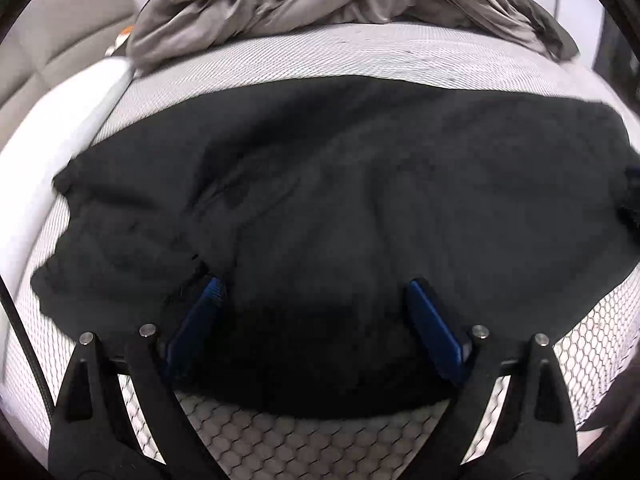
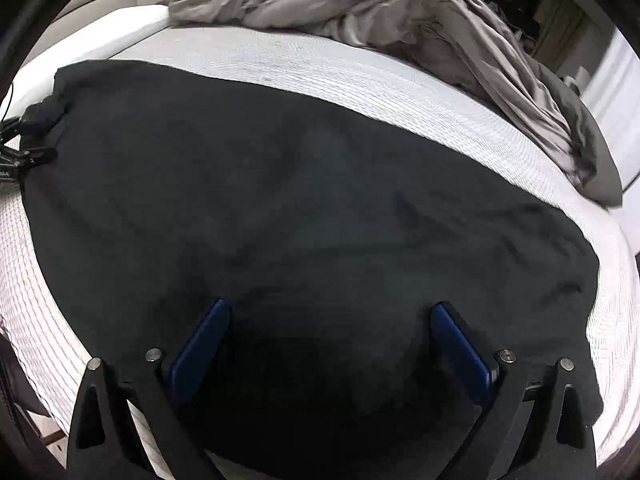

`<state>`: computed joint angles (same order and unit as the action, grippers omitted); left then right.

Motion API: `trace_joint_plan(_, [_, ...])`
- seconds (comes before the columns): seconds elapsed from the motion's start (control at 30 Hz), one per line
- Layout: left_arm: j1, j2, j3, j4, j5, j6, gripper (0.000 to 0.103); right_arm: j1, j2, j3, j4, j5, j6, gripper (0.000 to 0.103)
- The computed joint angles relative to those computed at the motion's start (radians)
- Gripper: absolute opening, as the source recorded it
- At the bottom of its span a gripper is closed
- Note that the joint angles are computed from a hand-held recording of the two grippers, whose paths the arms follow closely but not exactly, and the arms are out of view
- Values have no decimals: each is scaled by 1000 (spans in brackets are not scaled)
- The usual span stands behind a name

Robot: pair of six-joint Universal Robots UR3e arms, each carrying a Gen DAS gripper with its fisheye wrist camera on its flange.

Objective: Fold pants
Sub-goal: 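Press both open grippers along the black pants to smooth the fabric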

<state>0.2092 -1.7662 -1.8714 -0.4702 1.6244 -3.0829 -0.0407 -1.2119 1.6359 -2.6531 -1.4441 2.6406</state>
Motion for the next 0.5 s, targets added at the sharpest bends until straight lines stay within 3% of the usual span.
trace_joint_plan(0.17, [-9, 85, -29, 13, 31, -55, 89, -194, -20, 60, -92, -141, 98, 101])
trace_joint_plan(0.3, [-110, 10, 76, 64, -43, -114, 89, -256, -67, 69, -61, -34, 126, 101])
trace_joint_plan(0.4, [-244, -148, 259, 16, -71, -170, 90, -191, -76, 68, -48, 94, 66, 101])
trace_joint_plan(0.5, [-339, -335, 476, -79, -108, -147, 90, -124, -32, 21, 1, 129, -30, 101])
